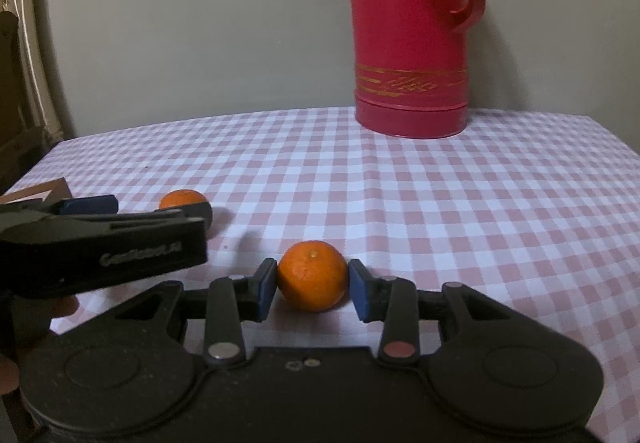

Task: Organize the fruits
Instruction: 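Grasp a tangerine with the right tool while the left tool grasps another tangerine, then lift both held tangerines and carry them over the white box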

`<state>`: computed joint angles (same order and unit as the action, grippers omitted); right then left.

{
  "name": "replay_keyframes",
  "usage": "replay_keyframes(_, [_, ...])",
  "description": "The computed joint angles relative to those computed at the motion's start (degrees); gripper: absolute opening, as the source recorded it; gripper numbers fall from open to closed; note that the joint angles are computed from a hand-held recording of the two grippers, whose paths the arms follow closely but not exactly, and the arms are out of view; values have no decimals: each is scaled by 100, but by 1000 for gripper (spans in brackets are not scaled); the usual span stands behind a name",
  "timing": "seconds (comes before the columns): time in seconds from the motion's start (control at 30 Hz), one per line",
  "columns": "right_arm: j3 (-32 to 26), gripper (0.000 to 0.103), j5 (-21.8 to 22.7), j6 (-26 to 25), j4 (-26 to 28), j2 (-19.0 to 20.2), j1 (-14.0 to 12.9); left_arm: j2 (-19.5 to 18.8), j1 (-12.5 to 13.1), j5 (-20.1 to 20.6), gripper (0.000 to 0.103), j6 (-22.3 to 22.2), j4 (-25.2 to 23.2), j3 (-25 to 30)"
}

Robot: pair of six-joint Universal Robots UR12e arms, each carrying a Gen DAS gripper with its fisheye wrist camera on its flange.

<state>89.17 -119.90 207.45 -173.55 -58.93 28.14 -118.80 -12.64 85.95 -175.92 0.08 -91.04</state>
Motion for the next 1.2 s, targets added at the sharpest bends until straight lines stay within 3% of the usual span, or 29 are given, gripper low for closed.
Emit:
replay_keyframes(0.2, [85, 30, -208, 119, 44, -68, -6, -99, 5, -110, 87, -264, -263, 178])
replay_keyframes(0.23, [98, 30, -210, 147, 35, -75, -16, -109, 9, -141, 83, -278, -322, 200])
replay_keyframes(0.3, [120, 30, -235, 195, 6, -85, -25, -128, 6, -152, 63, -293, -497, 256])
replay_keyframes(0.37, [129, 30, -283, 228, -15, -86, -32, -134, 22, -210, 58, -344, -679, 298])
replay_keyframes(0.47, [145, 30, -233, 294, -18, -94, -53, -129, 12, -151, 42, -337, -703, 292])
replay_keyframes(0.8, [193, 30, -100, 218, -109, -130, -45, 183, 74, -219, 41, -116, -600, -147])
replay_keyframes(1.07, [320, 30, 425, 180, -238, -217, -33, 629, 126, -249, 41, 297, -444, -781])
replay_keyframes(1.2, [326, 32, 424, 100, -269, -200, -6, 666, 119, -182, 41, 466, -298, -883])
